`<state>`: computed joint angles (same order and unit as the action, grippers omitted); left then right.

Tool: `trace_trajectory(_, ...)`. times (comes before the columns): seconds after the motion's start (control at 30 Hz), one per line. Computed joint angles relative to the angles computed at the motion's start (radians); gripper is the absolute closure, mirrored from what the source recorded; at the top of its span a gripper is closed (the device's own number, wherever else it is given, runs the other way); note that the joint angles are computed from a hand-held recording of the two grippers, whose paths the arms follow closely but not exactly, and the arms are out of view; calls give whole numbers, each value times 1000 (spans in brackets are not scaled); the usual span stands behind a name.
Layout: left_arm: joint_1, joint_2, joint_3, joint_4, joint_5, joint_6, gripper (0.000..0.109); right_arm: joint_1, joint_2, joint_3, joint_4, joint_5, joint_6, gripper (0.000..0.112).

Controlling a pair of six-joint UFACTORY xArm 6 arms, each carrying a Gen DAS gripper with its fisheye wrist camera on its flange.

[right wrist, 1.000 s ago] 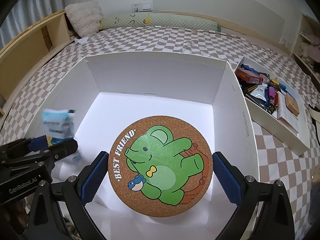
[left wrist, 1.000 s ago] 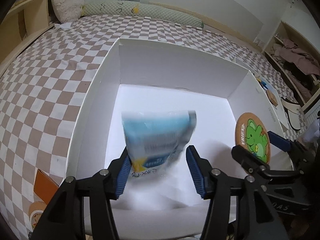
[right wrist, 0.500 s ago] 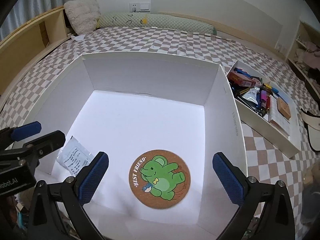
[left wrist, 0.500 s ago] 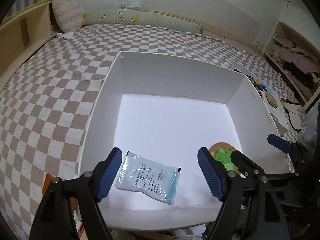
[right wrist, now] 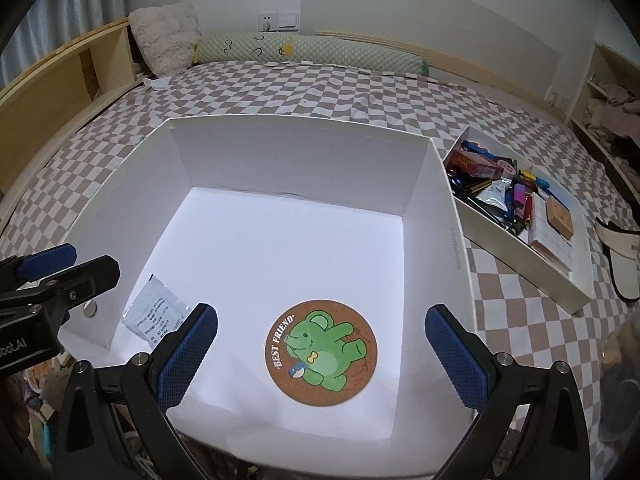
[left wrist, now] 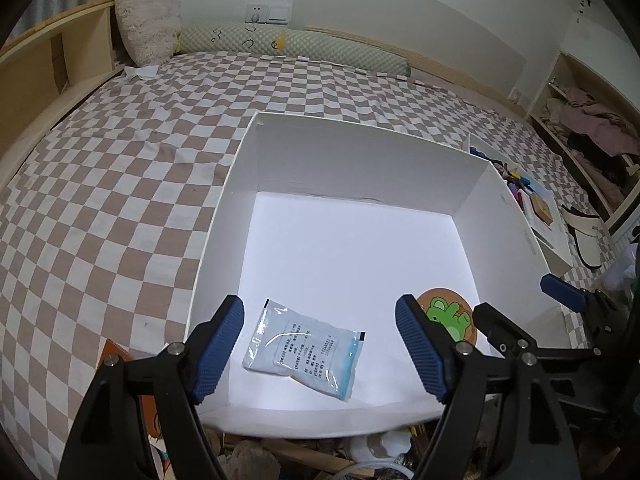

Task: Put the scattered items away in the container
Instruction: 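Withdraw both tools from the white box back over the pile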

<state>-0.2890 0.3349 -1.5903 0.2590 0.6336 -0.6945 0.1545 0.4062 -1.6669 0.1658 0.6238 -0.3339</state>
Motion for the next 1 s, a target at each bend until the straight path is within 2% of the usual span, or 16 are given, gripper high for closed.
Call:
trace_trajectory(0.37,-20,-79,57,64,10,-48,30,-8,-83,67,-3,-9,1,9)
trace_trajectory(0.47,-28,-109,78,100,17,-80,20,-14,-116,97,1,-21,-1,9)
trace_trajectory(0.7,-48,-175,125,153,38,-115,18,-27,-192,161,11,-33,-3,9)
trace_trajectory(0.77,-56,-191,135,171,47,-126,9,-30,-217,182,17,-38,-7,9)
trace_trajectory(1.0,-88,-238,157,227,81,-150,8,-44,-304,253,46,-50,-28,9)
